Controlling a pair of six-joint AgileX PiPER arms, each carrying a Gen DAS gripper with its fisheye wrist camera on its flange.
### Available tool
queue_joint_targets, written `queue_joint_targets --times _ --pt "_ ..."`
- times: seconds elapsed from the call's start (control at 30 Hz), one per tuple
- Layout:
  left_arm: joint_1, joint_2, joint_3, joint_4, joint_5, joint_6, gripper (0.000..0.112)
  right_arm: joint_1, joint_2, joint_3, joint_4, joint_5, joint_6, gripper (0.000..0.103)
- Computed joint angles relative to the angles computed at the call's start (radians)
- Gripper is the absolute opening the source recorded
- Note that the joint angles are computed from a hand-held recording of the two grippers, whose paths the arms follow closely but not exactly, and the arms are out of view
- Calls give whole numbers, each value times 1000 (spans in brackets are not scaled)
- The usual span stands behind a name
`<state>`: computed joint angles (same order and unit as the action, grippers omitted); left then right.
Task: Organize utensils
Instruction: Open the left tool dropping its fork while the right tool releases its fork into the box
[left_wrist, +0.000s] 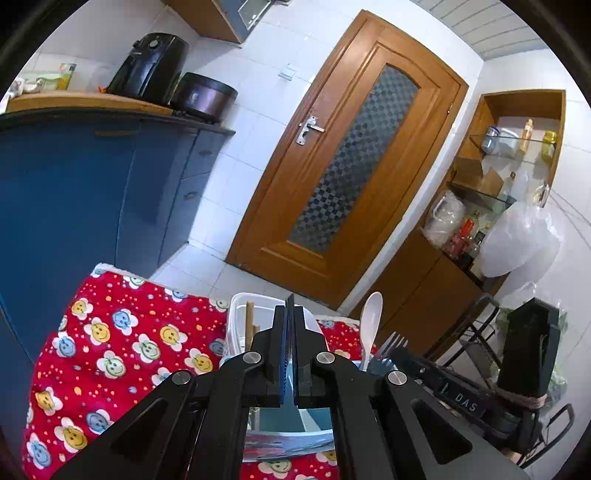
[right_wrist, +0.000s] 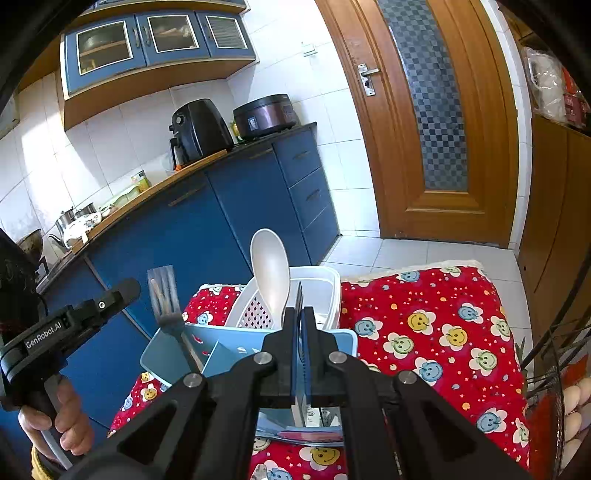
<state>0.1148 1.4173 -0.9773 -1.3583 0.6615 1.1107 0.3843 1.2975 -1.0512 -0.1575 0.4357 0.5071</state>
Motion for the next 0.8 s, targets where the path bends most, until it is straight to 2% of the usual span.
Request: queue_joint_targets --times 0.13,0.23,0.33,0.37,0.4,0.8 --pt "-12 -7 -6 54 -22 -39 2 10 -25 12 -16 -1 13 14" --pt "-28 -23 -8 117 -45 -89 9 34 -58 23 -85 4 71 19" --pt "-33 -40 -1 158 -54 -112 27 53 -90 28 -114 13 98 24" --pt "-34 -48 5 164 -59 -114 36 60 -104 34 -116 17 103 25" --pt "-32 -58 15 163 -62 -108 40 67 -117 38 -122 23 112 27" --pt "-42 -180 85 388 -79 -251 48 271 -263 133 -407 127 441 36"
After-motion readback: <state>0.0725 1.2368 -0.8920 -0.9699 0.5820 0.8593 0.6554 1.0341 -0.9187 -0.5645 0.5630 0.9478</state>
